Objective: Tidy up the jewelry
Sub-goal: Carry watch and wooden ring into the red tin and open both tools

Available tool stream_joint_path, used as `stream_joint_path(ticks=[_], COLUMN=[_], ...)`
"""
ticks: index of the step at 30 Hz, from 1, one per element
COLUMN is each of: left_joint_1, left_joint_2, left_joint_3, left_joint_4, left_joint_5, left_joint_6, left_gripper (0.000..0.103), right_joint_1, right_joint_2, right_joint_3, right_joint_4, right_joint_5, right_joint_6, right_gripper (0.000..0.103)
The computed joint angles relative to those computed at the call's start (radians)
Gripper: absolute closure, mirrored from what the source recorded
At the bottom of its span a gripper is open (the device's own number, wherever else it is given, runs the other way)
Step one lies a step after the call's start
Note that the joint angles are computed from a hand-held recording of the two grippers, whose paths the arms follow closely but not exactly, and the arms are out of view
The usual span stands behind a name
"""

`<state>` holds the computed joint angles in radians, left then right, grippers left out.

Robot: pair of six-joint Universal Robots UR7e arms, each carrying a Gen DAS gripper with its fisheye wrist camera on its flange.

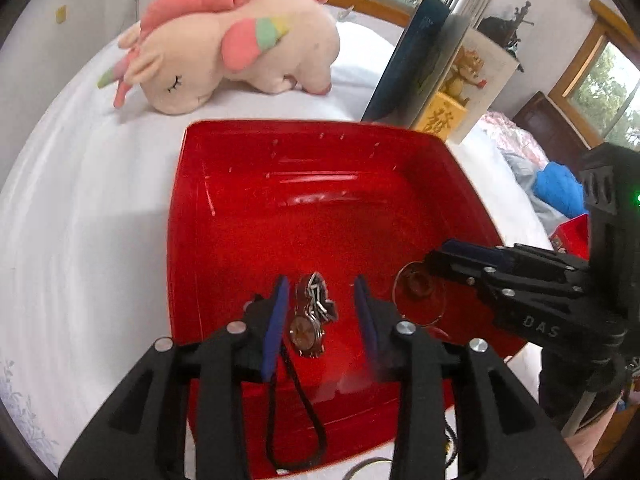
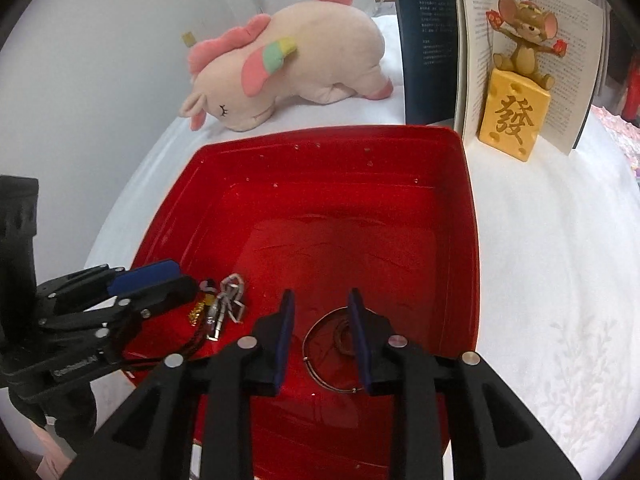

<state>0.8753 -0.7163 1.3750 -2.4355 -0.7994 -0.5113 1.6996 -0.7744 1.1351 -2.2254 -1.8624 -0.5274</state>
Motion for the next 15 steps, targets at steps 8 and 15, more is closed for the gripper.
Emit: stream_joint_path(ticks=[8, 15], left_joint_1=[-0.035, -0.092], left_joint_2=[-0.027, -0.063], left_joint_3=[0.039, 0.088], left_joint_4=[-0.028, 0.022], left_joint_5=[0.042, 0.111], left_joint_6=[-0.002, -0.04], left_gripper=[0.062, 0.058], right_joint_1=[0.008, 0.016], right_joint_2=[-0.054, -0.125], right_joint_3=[0.065, 0.154], right_joint_4=[-0.049, -0.091], right_joint_5=[0.017, 0.021], right_joint_6=[-0.019, -0.029], right_gripper=[0.075, 0.075])
